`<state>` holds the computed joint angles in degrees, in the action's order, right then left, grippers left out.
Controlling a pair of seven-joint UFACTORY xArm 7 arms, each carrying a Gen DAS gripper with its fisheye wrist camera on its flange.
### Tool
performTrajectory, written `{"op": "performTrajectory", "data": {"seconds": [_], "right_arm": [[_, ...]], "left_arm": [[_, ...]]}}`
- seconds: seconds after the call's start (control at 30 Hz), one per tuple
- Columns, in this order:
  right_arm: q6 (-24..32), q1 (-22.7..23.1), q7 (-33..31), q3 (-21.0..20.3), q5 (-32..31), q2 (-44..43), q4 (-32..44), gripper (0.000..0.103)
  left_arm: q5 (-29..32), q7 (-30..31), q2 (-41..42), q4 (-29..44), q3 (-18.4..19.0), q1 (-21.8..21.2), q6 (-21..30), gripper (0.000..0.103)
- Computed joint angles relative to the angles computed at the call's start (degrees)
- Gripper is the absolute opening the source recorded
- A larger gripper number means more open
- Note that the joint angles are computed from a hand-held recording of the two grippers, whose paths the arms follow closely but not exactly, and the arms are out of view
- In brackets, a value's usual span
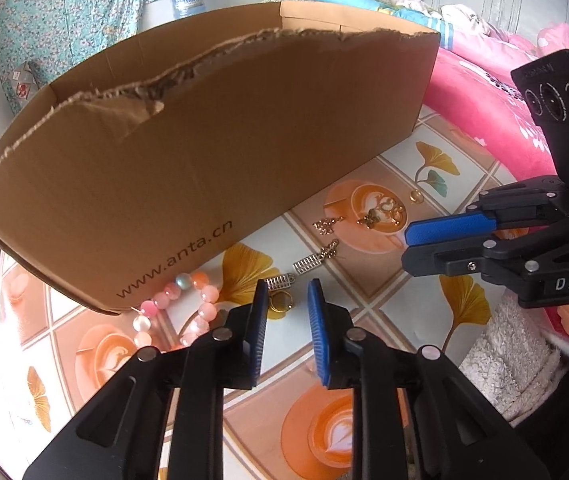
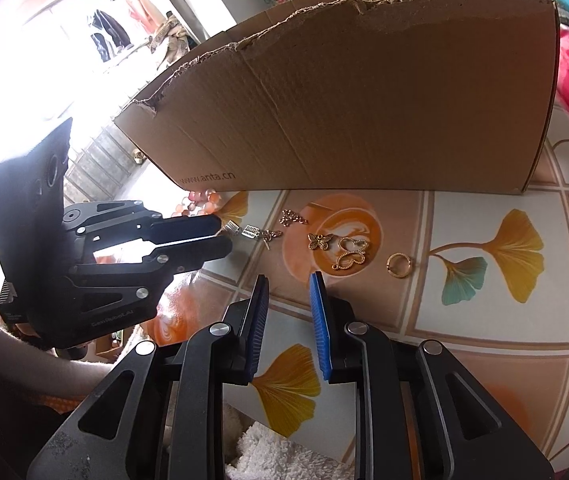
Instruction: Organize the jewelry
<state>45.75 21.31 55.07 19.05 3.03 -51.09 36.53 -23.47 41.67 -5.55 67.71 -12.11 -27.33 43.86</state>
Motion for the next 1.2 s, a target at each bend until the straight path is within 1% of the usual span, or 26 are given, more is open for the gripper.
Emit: {"op": "performTrajectory", "data": {"seconds": [0.17, 0.23, 0.27, 0.4, 0.5, 0.77, 0.93, 1.2], "right_arm": [[0.36, 0.08, 0.47, 0.36, -0.03, -0.39, 0.02, 0.021], [0.33, 0.05, 0.51, 0.33, -0.12, -0.39, 0.01, 0.021], [0.31, 0.04, 0.58, 0.38, -0.13, -0.37, 0.02, 0.021], [0.34, 0.03, 0.70, 0.41, -0.21, -0.34, 0.12, 0.021], [0.48, -0.04, 0.76, 0.49, -0.34, -0.28, 0.24, 0.021], [2.08, -0.43, 0.99, 1.18, -1.19, 0.55, 1.64, 0.022], [3.47, -1.14, 1.61, 1.84, -2.23, 0.50, 2.67, 0.022], [7.28, -3.04, 0.95, 2.71, -5.28, 1.95, 5.44, 0.022]], "left_arm": [[1.10, -0.88, -0.33, -0.66, -0.43, -0.31, -1.32, 0.019], [1.46, -1.08, -0.44, -0.79, -0.54, -0.51, -1.47, 0.015], [1.80, -1.19, -0.57, -0.94, -0.66, -0.65, -1.59, 0.011], [3.55, -2.18, -1.20, -2.00, -1.00, -1.09, -3.31, 0.011], [3.72, -2.89, -1.37, -2.14, -0.87, -1.27, -3.54, 0.010], [1.67, -2.83, -2.12, -2.74, -0.03, -1.27, -3.48, 0.010], [-0.81, -2.70, -2.83, -2.91, 0.68, -0.97, -3.64, 0.010], [-5.21, -1.58, -4.14, -3.24, 1.86, -0.60, -4.57, 0.010]]}}
